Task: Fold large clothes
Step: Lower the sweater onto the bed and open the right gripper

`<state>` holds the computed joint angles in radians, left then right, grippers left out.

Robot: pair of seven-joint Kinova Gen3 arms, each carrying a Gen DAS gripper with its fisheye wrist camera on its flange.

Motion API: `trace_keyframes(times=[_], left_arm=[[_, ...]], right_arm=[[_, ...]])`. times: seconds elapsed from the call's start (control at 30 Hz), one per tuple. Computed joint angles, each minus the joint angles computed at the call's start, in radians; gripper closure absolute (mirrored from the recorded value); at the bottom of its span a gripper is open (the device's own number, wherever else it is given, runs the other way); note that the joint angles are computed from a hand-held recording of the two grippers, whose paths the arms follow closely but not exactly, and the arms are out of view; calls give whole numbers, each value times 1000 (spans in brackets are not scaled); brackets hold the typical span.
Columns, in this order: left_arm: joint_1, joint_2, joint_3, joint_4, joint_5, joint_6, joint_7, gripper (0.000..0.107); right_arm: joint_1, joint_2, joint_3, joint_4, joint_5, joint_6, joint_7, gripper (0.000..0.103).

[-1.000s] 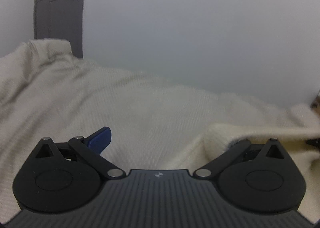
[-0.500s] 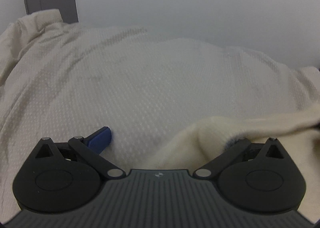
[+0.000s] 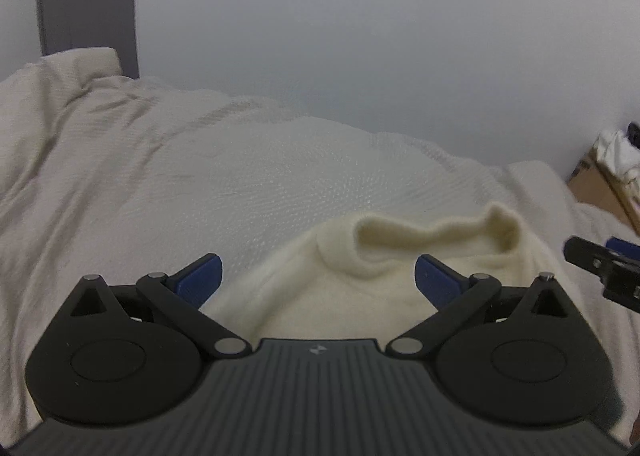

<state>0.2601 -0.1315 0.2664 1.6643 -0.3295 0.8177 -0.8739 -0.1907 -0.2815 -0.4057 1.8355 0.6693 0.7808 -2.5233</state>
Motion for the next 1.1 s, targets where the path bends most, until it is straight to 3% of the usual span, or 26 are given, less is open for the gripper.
trace_keyframes(times=[0.23,0.7,0.93,1.1], left_arm=[[-11,-234,57,27,63,136,-4,4],[-97,-694,154,-83,291,567,-71,4],[-127,-858,184,-116,411,672,-129,4],[-146,-937,182,-102,519,701,-161,4]], right_arm=[[-5,-235,-26,12,-171,122,63,30],[54,-661,-118,-157,-512,530,211,30],[104,-772,-94,-203,-642,724,269,30],[116,-838,-32,-157,-707,800,312,30]])
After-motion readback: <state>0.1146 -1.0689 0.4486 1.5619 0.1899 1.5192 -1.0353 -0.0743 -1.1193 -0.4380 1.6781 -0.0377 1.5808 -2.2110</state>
